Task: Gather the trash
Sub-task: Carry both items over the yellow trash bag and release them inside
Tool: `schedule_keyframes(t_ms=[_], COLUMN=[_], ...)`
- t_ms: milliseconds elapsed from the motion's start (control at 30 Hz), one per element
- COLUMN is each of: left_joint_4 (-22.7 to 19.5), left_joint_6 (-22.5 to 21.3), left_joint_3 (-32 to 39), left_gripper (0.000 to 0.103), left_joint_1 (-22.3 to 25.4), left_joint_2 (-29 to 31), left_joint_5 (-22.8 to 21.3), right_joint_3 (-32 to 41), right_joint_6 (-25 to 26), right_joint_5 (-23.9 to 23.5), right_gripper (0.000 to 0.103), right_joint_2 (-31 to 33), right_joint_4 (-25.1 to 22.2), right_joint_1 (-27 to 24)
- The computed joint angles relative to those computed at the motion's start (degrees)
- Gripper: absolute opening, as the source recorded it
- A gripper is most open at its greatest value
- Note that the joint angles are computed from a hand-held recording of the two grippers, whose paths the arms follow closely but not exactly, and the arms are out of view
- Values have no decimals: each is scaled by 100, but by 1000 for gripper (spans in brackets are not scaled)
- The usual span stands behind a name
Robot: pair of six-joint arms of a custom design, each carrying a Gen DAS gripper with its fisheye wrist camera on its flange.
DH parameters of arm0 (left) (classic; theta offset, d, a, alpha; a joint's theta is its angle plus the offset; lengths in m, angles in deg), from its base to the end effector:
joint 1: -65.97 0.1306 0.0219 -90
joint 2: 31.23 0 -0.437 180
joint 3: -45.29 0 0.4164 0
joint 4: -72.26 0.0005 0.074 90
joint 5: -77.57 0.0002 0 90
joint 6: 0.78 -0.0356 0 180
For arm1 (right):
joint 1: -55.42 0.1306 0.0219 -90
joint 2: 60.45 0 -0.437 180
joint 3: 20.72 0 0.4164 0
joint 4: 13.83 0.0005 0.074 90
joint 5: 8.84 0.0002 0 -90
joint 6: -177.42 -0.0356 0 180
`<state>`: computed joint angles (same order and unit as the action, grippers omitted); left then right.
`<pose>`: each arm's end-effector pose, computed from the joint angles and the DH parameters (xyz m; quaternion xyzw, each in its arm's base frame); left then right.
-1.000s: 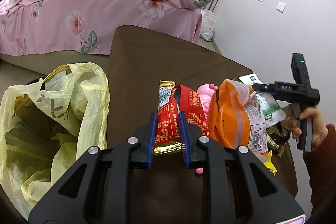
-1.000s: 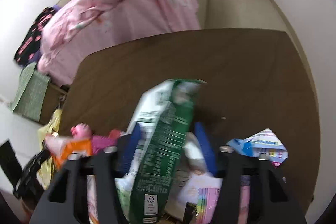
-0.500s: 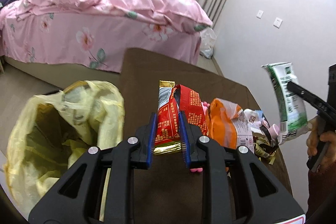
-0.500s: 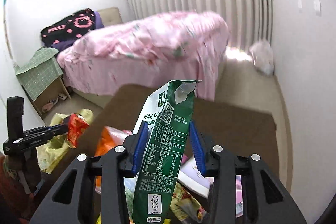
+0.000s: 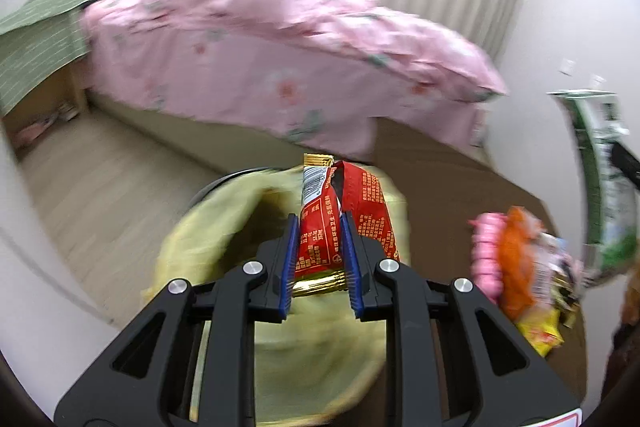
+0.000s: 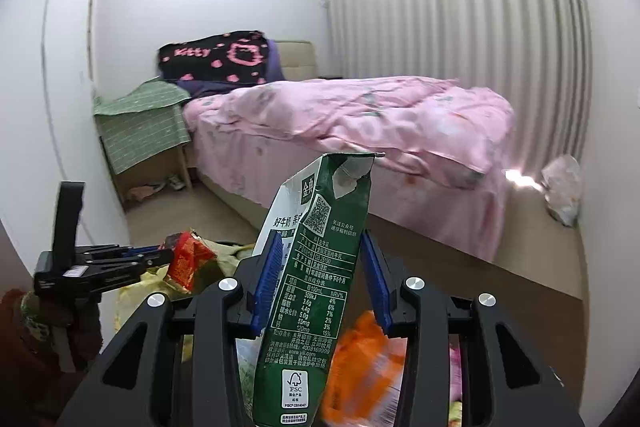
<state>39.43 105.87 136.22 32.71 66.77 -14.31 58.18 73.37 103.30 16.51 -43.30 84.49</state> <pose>0.4853 -0.3175 0.4417 0.1240 0.8973 -0.1651 0.3901 0.3863 0.1988 0.5208 -0.0110 0.8450 0.0343 0.5336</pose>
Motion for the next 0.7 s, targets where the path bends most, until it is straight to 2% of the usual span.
schedule_keyframes(t_ms=[100,200,233,267,300,333,433,467,533,700], left_joint_4=[-388,-468,-450,-444,-464,-517,-680,-659,-607,-397], left_joint_6=[374,407,328,297,336,446,885,914,908,878], left_joint_3=[58,83,115,146,205,265,464,472,491,260], left_gripper=[20,20,20,20,20,20,20,20,20,20], left_joint_1=[235,292,269,251,233,251,364,381,392,380], left_joint_2=[210,401,510,581,697,784,987,1000,1022,792], left_joint_5=[-89,164,96,-83,-538,-752,-1077,-1146,-1056,-357], right_joint_3=[155,362,381,402,430,454,537,584,690,952], right_joint_6=[44,42,21,11,6,-7,-102,-154,-290,-458], right_joint_5=[-3,-184,-231,-278,-321,-367,-562,-615,-773,-985], right_gripper=[38,38,38,38,38,38,38,38,38,38], right_joint_2=[233,582,640,708,785,861,1091,1198,1419,1966], right_joint_4=[49,116,129,141,149,159,174,188,250,629], right_joint_1=[201,240,259,261,251,240,182,165,120,74])
